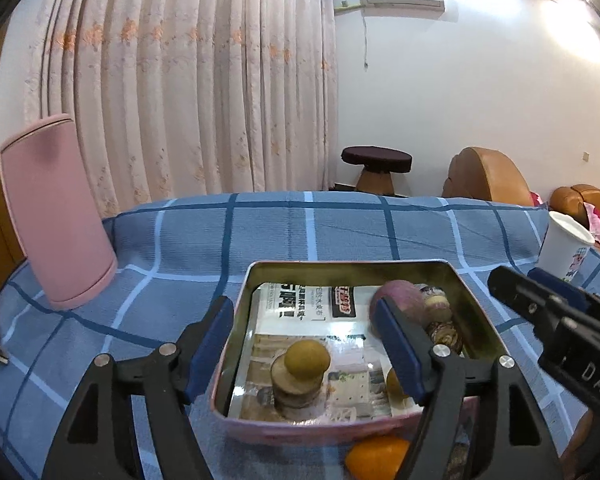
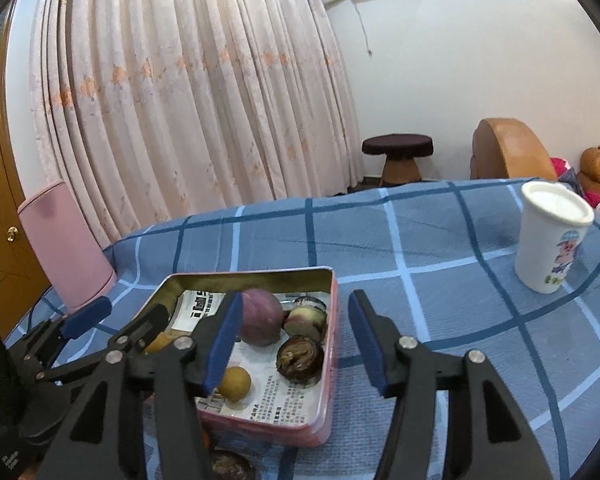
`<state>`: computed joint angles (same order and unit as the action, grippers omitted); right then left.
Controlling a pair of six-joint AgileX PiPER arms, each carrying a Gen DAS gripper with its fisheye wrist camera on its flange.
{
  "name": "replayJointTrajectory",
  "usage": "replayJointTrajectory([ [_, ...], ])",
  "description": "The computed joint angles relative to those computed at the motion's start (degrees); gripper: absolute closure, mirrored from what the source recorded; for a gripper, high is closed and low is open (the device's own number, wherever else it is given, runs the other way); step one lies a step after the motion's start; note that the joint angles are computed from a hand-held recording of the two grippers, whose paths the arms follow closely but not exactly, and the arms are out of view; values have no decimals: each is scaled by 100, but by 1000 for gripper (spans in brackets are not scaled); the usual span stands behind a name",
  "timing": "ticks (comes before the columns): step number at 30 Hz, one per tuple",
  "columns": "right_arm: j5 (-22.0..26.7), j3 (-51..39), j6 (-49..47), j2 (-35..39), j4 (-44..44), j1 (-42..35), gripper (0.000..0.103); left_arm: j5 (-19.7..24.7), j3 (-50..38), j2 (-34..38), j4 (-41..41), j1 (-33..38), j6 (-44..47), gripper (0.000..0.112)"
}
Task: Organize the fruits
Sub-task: 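Lift both tools out of the tin and back away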
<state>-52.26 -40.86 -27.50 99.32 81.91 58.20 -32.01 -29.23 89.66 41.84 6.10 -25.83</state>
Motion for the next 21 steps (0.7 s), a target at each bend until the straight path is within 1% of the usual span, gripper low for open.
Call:
replayJointTrajectory([
  [2, -98, -5, -13, 14, 50, 78, 44, -61, 105, -39, -79, 22, 153, 38],
  [6, -257, 25, 80, 48, 97, 268, 44, -241, 388, -123, -563, 31, 759, 38],
  [11, -485, 22, 79, 114, 304, 553, 44, -425, 645, -220, -777, 104, 1081, 38],
  [21, -860, 73, 142, 163, 647, 1024, 43, -615, 918, -458, -143, 561, 605, 38],
])
